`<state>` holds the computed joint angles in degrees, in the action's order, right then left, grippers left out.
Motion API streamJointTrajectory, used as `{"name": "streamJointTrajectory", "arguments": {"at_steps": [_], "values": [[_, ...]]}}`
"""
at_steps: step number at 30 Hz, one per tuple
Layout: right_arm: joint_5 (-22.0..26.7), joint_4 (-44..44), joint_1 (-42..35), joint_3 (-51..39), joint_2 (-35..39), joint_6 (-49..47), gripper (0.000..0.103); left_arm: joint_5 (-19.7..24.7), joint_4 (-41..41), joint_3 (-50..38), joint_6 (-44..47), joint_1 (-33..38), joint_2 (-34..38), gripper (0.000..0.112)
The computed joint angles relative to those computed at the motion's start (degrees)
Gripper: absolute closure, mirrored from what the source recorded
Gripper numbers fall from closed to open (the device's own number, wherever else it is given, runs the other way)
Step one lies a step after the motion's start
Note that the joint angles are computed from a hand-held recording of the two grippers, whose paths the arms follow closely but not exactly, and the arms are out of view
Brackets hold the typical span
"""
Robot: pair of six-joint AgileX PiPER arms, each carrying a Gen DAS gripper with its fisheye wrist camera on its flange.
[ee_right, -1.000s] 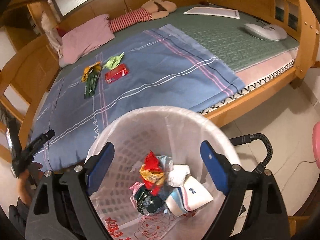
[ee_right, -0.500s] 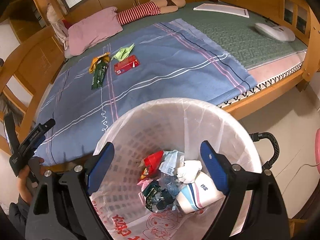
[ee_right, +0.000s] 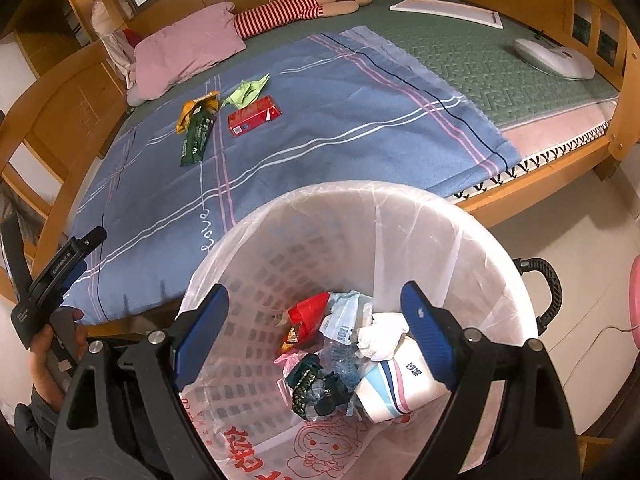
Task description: Collect trash
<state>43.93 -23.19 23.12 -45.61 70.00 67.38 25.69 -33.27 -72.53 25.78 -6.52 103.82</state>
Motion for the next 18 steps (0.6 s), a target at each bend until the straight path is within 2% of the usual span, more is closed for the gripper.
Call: {"name": "streamJointTrajectory", "arguments": {"at_steps": [18], "values": [[1.78,-1.58,1.55,-3.87,3.36,-0.10,0.017,0.79,-1.10,-0.39,0.90,0.13,0.43,0.013]]}}
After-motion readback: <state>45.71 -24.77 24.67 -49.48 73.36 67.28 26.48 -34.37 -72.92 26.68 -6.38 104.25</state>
